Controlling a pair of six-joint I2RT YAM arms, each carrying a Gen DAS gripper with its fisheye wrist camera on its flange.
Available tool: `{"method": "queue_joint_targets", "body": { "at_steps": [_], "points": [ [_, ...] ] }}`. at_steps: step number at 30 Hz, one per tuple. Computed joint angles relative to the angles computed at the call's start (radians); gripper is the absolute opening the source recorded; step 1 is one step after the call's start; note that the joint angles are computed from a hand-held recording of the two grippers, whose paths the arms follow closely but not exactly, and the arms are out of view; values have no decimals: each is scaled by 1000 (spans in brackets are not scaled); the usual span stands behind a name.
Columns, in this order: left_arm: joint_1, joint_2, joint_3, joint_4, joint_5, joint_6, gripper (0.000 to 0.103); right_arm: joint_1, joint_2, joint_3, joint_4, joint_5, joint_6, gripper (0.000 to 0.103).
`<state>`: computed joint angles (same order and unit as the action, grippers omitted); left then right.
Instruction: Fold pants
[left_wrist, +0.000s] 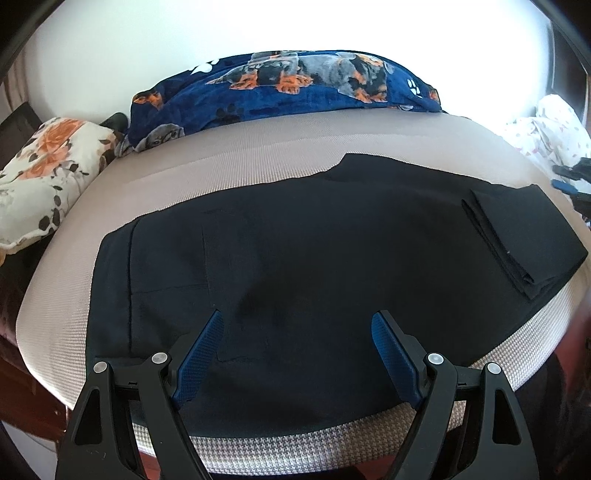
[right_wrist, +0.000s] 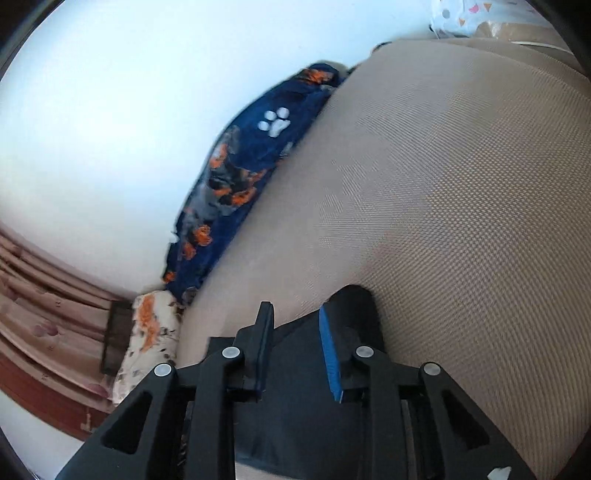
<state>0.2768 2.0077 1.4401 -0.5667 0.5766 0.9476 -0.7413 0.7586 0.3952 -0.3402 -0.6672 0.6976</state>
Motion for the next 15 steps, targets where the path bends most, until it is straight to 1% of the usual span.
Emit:
{"method": "queue_joint_targets", "body": {
  "at_steps": [2, 4, 8, 9, 10, 11, 12, 15],
  "points": [
    [-2, 0, 5, -2, -1, -1, 83, -5, 68, -15, 73, -5, 10, 23],
    [-1, 2, 8, -10, -2, -1, 83, -6, 125, -42, 159, -41, 30, 23],
    [-8, 6, 12, -15, -14, 3, 83, 21, 225, -61, 245, -27, 51, 22],
    [-8, 6, 10, -15, -16, 6, 83, 18, 248, -64, 252, -27, 52, 13],
    [-10, 7, 9, -13, -18, 7, 83, 16, 269, -64, 255, -25, 54, 9],
    [-11, 6, 7, -12, -19, 8, 83, 11, 286, -67, 257, -27, 55, 2],
    [-12, 7, 8, -14, -19, 9, 83, 7, 297, -72, 263, -30, 58, 0],
    [-12, 5, 8, -16, -16, 6, 83, -25, 306, -89, 285, -71, 63, 0]
  ]
}}
